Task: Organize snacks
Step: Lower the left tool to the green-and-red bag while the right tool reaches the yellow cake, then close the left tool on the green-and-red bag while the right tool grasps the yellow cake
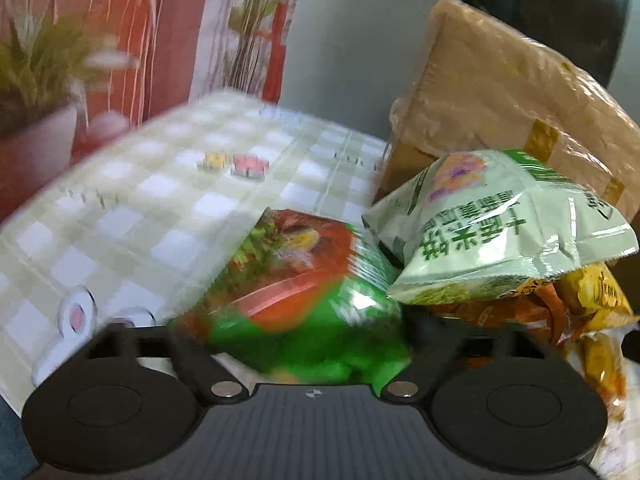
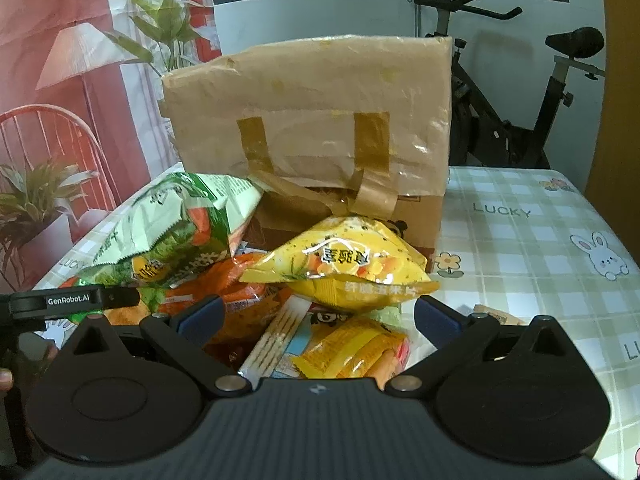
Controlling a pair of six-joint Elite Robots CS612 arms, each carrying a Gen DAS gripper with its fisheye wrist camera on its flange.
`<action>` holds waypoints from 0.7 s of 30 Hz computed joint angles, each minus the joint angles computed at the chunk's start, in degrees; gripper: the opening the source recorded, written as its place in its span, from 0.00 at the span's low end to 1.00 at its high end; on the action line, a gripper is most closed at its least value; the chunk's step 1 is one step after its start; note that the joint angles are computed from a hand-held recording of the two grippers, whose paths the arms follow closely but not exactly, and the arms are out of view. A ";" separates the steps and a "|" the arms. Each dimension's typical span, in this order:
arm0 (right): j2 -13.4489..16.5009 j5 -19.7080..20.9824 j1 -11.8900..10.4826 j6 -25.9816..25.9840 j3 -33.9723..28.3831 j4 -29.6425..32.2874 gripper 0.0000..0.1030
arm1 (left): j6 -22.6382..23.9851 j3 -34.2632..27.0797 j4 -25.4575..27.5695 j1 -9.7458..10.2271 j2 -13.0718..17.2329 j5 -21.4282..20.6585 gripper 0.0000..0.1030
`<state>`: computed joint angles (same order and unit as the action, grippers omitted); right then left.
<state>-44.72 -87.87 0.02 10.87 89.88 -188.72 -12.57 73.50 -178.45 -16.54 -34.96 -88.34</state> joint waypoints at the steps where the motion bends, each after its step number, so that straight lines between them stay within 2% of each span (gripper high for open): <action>1: 0.03 -0.12 0.00 0.21 0.05 0.09 1.00 | 1.73 0.39 -0.02 -0.37 -0.32 2.49 0.75; 2: 0.08 -0.19 0.00 0.45 0.16 0.06 1.00 | 2.85 0.92 -0.55 -0.71 -0.62 4.70 0.75; 4: 0.14 -0.16 -0.05 1.02 0.41 0.03 1.00 | 2.87 1.61 -0.48 -0.75 -1.17 6.27 0.73; 6: 0.17 -0.14 -0.06 1.35 0.60 0.10 1.00 | 0.95 2.02 0.34 -0.56 -1.68 7.68 0.73; 10: 0.12 -1.22 0.07 1.12 1.05 0.35 1.00 | -2.04 1.85 1.07 -0.55 -1.79 13.80 0.71; 13: 0.02 -1.39 0.02 1.79 1.47 0.69 0.99 | -2.97 1.89 0.00 -0.37 -1.79 15.17 0.71; 21: -0.02 -2.54 -0.18 3.92 2.10 1.21 0.87 | -2.12 2.93 -1.89 -0.79 -2.21 17.47 0.71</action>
<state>-44.75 -90.41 -0.15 14.79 91.98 -187.51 -14.68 76.43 -180.33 -17.33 -37.17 -70.86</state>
